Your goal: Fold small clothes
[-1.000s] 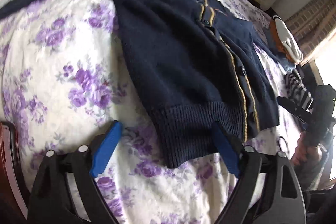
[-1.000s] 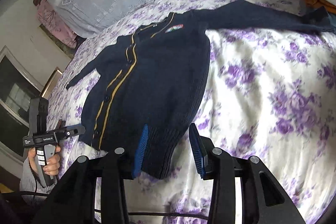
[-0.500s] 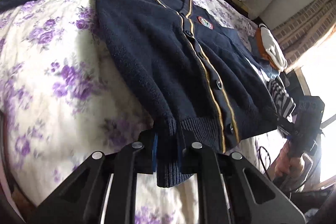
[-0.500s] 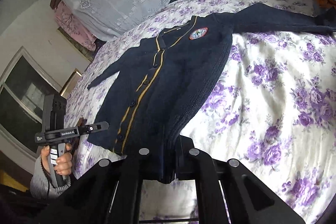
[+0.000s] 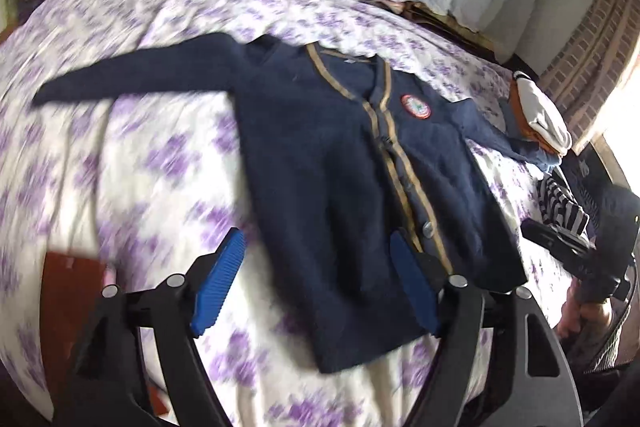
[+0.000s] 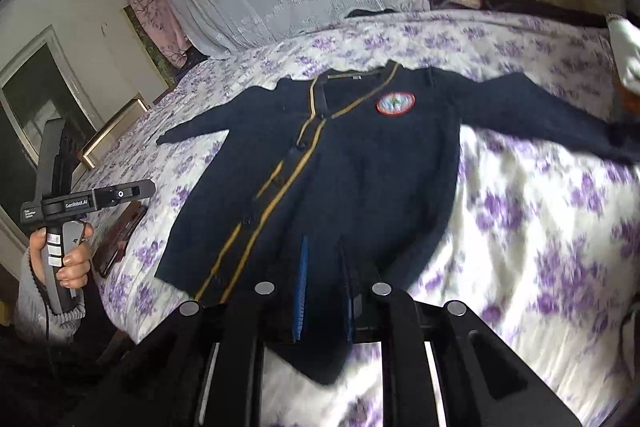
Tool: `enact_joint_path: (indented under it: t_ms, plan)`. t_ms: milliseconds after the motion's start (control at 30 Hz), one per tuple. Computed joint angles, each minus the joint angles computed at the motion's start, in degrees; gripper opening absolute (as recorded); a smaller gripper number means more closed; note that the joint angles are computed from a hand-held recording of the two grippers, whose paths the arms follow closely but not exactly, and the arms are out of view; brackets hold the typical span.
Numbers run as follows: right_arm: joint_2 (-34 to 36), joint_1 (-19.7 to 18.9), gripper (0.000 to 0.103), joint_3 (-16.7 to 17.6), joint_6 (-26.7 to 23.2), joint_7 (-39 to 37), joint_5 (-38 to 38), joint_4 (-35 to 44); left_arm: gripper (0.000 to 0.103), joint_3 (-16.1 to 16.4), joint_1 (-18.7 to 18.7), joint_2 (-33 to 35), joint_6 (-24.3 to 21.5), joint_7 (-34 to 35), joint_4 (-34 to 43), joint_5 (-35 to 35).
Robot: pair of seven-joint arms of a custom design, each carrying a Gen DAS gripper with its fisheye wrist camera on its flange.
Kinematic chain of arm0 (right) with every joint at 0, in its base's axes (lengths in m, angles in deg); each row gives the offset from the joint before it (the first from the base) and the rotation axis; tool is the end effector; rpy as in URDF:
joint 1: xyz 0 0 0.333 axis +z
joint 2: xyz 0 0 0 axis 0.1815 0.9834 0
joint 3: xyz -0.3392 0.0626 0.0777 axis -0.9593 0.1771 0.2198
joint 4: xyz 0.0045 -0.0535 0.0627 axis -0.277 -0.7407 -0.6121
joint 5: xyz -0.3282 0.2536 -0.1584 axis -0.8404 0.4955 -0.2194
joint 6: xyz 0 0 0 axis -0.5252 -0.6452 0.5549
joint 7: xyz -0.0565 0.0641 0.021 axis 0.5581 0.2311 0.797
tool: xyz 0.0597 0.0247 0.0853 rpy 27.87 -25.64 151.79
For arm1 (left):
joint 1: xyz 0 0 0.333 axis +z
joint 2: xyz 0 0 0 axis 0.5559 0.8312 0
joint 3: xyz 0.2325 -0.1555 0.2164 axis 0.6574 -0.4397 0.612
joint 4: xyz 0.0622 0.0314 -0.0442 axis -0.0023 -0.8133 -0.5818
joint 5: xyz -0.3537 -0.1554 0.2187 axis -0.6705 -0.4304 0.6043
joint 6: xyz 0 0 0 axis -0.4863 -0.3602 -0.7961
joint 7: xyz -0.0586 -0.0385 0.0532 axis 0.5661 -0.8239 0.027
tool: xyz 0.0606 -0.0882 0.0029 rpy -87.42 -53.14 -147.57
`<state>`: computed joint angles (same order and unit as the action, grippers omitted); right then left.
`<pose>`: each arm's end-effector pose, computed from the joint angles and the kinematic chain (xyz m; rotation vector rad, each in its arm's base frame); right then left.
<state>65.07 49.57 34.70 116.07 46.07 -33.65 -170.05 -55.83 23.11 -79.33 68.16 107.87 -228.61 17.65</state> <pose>0.4690 0.2660 0.4889 -1.8460 1.3383 -0.2460 0.4484 -0.1439 0.5197 -1.8858 1.9933 -0.9590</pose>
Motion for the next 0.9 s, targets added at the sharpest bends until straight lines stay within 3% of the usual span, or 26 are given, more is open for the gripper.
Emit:
enact_joint_path:
  t_ms: [33,100,133,167,233,267,300,333,400,467,533,600,667,767,833,900]
  plan:
    - [2.2,-1.1,0.017,1.1,0.4,1.7,-2.0,2.2,0.073,-0.6,0.0,2.5,0.5,-0.2,2.0,0.4]
    - [5.0,0.8,0.017,-0.5,-1.7,-3.5,4.1,5.9,0.073,0.4,-1.9,6.8,-0.3,2.0,5.2,-1.2]
    - [6.0,0.3,0.027,0.0,-3.3,-4.1,4.7,7.0,0.074,0.3,-2.2,9.2,-1.2,2.6,6.7,-1.6]
    - [6.9,-1.2,0.033,1.2,-4.3,-1.6,1.9,7.1,0.074,-0.8,-1.1,10.9,-2.0,1.0,7.6,0.0]
    - [7.9,-4.5,0.033,3.7,-6.4,5.4,-5.8,5.9,0.074,-2.7,0.5,14.4,-4.4,-2.8,8.9,3.4]
    - [7.9,-5.3,0.032,4.2,-8.4,5.7,-5.9,5.0,0.074,-3.3,0.8,15.0,-3.4,-4.0,8.3,4.8]
    - [7.2,-5.3,0.032,4.6,-7.6,2.4,-2.4,3.4,0.075,-5.3,2.0,14.1,0.2,-5.0,6.5,7.7]
    - [6.0,-5.4,0.032,5.2,-5.8,-0.2,-0.8,1.6,0.077,-7.0,3.0,13.0,0.6,-8.8,5.4,14.6]
    - [4.1,-7.3,0.032,6.9,-7.3,1.7,-5.1,0.3,0.078,-9.4,4.2,11.5,0.6,-13.7,4.5,21.1]
    - [3.4,-7.8,0.032,6.5,-9.4,1.3,-5.6,1.6,0.078,-8.2,2.2,11.3,0.5,-12.1,5.4,20.9]
    - [4.4,-8.7,0.033,6.9,-6.5,2.3,-7.4,3.9,0.081,-10.6,5.0,12.5,1.7,-16.6,8.0,27.6]
    - [7.5,-9.0,0.037,6.6,-4.0,1.5,-6.9,8.3,0.089,-11.0,6.4,15.3,3.8,-20.3,11.6,31.7]
    - [12.3,-10.9,0.047,7.6,-1.8,5.6,-10.4,13.6,0.089,-10.2,7.1,19.9,3.3,-23.8,17.2,33.9]
    - [20.7,-11.4,0.047,5.7,-3.5,21.5,-26.7,22.1,0.089,-7.7,6.1,27.6,0.7,-26.3,25.9,34.5]
    - [24.5,-11.1,0.047,4.5,-5.7,26.6,-31.7,25.6,0.089,-5.9,5.0,33.0,-2.7,-27.9,31.5,34.4]
    - [26.3,-13.0,0.047,6.2,-8.3,27.3,-31.6,26.5,0.09,-4.2,3.8,36.0,-5.5,-28.6,33.8,33.8]
